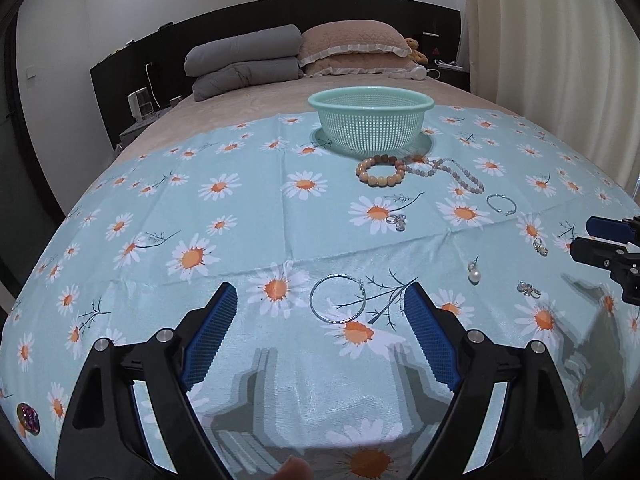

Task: Organize jewelry
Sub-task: 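Withdraw both grippers from the basket and move toward the next jewelry pieces, then grasp the crystal charm with the right gripper while the left gripper grasps the silver hoop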

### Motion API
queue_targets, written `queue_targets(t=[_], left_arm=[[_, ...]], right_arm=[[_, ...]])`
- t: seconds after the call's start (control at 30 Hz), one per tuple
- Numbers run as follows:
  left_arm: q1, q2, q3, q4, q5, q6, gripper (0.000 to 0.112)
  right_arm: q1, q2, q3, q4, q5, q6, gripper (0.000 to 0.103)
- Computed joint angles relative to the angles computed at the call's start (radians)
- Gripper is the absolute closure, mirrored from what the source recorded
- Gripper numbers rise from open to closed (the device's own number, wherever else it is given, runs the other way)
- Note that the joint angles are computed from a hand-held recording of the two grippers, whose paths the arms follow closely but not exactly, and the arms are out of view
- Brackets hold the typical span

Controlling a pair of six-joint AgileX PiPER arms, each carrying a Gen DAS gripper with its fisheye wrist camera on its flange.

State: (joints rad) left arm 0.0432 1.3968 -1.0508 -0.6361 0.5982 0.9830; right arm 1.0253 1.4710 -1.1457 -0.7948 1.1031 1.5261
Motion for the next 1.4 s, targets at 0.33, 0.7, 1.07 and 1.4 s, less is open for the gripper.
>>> queue_targets(t=[0.33,0.7,1.07,1.4], left_arm=[[-0.027,0.121,-0.022,-0.023,-0.039,0.012,0.028],[-0.062,0.216,-0.073,0.082,-0.048,-0.100,0.028],[-0.070,0.218,-0.061,0.120,-0.089,-0.160,0.030],[-0.068,0.197,-0.033,0.044,-0.087,-0.064,0.055]], right_arm=[[-0.069,0.047,0.085,0.038,-0.162,0.028,0.047],[-0.092,0.110,0.057,0.029,-0.214,-0.010,0.046],[-0.070,0.131,0.057,-0.010,-0.195,0.014,0.049],[-0.053,0.129,0.066,-0.030,-0.252,0.013,0.090]])
